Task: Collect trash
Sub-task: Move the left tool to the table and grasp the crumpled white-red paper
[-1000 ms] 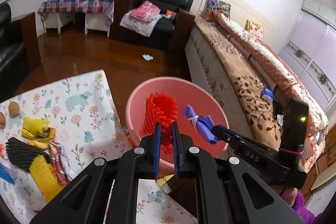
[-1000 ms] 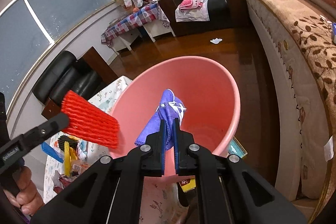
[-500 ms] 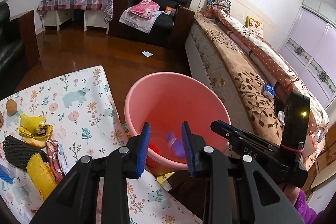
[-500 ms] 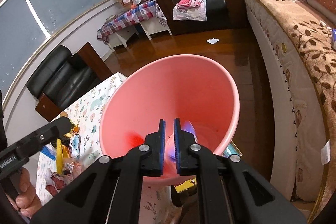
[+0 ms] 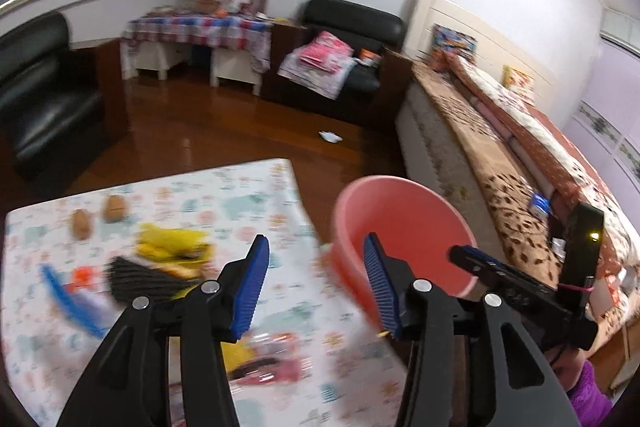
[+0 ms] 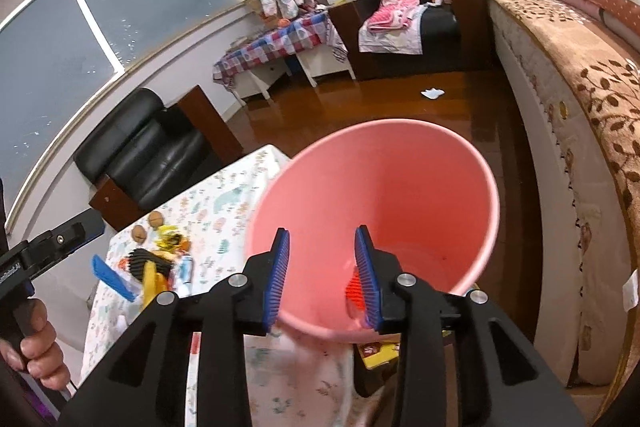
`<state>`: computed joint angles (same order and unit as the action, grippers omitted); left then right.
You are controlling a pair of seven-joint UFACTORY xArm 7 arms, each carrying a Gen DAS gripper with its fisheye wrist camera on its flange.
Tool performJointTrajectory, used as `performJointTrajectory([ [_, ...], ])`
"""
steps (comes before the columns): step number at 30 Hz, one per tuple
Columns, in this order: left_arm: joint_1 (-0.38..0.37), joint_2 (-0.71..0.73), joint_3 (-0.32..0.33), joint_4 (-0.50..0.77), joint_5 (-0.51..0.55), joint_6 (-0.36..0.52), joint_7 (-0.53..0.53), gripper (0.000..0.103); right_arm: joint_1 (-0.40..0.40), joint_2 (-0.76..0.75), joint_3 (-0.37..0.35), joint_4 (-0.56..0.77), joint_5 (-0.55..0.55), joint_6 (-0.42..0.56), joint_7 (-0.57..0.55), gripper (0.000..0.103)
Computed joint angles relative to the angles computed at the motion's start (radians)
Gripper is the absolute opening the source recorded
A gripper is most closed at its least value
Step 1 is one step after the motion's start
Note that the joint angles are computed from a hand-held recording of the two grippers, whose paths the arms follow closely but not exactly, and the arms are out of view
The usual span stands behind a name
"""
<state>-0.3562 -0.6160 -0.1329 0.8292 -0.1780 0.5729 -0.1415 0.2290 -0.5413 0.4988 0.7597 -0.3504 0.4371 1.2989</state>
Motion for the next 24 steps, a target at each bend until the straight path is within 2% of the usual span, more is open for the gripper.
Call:
performJointTrajectory([
  [3, 0.049, -0.083, 0.016, -0.046, 0.033, 0.035, -0.014, 0.049, -0.002, 0.038, 0.034, 0.037, -0.019, -0.013, 0.009, 0.035],
  [8, 0.124, -0.233, 0.054, -0.136, 0.07, 0.144, -0.032, 0.049, 0.015, 0.126, 0.068, 0.097, -0.06, -0.047, 0.019, 0.035],
  [12, 0.151, -0.32, 0.074, -0.198, 0.087, 0.236, -0.004, 0.049, 0.061, 0.197, 0.062, 0.138, -0.089, -0.058, 0.014, 0.035],
  [18, 0.16, -0.407, 0.098, -0.276, 0.076, 0.366, 0.045, 0.049, 0.144, 0.276, 0.032, 0.196, -0.133, -0.048, 0.001, 0.035],
  [24, 0.131, -0.372, 0.098, -0.294, 0.024, 0.365, 0.077, 0.049, 0.208, 0.307, -0.001, 0.229, -0.163, -0.013, -0.004, 0.035],
])
